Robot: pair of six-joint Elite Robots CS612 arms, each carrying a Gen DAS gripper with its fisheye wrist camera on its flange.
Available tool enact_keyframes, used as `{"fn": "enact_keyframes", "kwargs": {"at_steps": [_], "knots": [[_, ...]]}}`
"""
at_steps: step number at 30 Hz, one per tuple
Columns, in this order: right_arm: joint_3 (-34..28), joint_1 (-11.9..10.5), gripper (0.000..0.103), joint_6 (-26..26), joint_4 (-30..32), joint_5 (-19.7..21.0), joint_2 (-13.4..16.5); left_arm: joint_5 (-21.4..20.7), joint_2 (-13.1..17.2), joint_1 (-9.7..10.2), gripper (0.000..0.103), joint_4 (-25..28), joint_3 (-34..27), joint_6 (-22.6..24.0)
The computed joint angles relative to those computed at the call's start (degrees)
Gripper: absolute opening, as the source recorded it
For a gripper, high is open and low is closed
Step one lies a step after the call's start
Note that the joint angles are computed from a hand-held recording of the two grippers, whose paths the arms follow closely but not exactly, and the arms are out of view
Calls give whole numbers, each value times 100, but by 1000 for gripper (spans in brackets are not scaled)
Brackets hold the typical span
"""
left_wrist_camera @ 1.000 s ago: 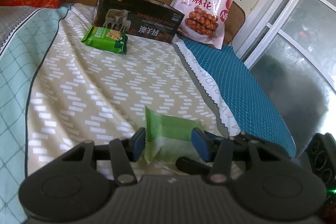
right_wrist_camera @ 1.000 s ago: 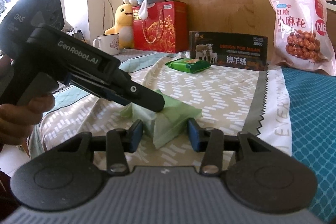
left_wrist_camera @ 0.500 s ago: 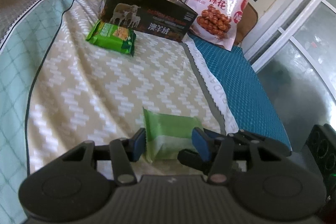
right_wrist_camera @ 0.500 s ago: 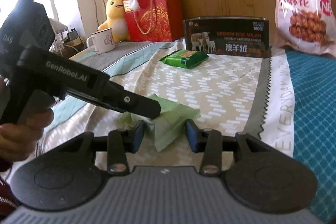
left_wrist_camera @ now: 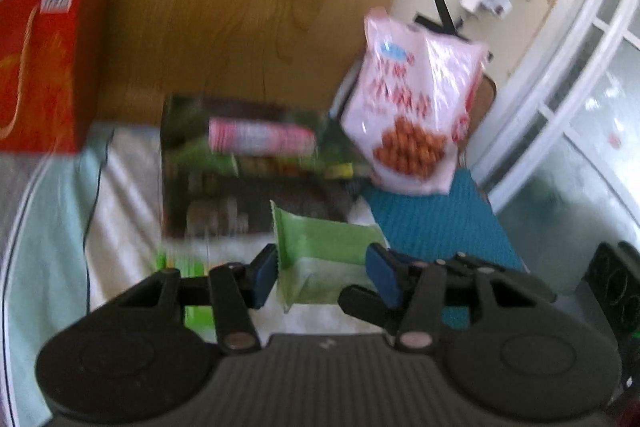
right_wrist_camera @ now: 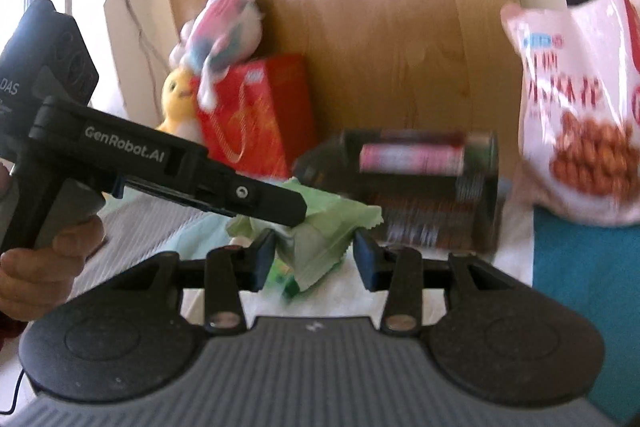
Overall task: Organize snacks
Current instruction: 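Carry the light-green packet into the black box and open the left tool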
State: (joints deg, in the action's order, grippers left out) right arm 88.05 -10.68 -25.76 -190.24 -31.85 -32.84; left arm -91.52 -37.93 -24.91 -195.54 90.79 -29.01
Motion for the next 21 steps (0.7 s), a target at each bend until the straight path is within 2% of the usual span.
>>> {"fn": "enact_keyframes", "kwargs": {"at_steps": [3,11,17,21], "knots": [[-484,71,46,354,-172,14,234,40,123,89,49,222,-382,31],[-1474,234,45,843,-264,-128,730,127,541,271,49,668,-1282,67],[-1980,346,45,853,-202,-372,997,121,826,365,49,977,-1804,-50],[-2062,388,46,668,-24,-542,1040,89,945,387,49,1132,-1954,-81]]}}
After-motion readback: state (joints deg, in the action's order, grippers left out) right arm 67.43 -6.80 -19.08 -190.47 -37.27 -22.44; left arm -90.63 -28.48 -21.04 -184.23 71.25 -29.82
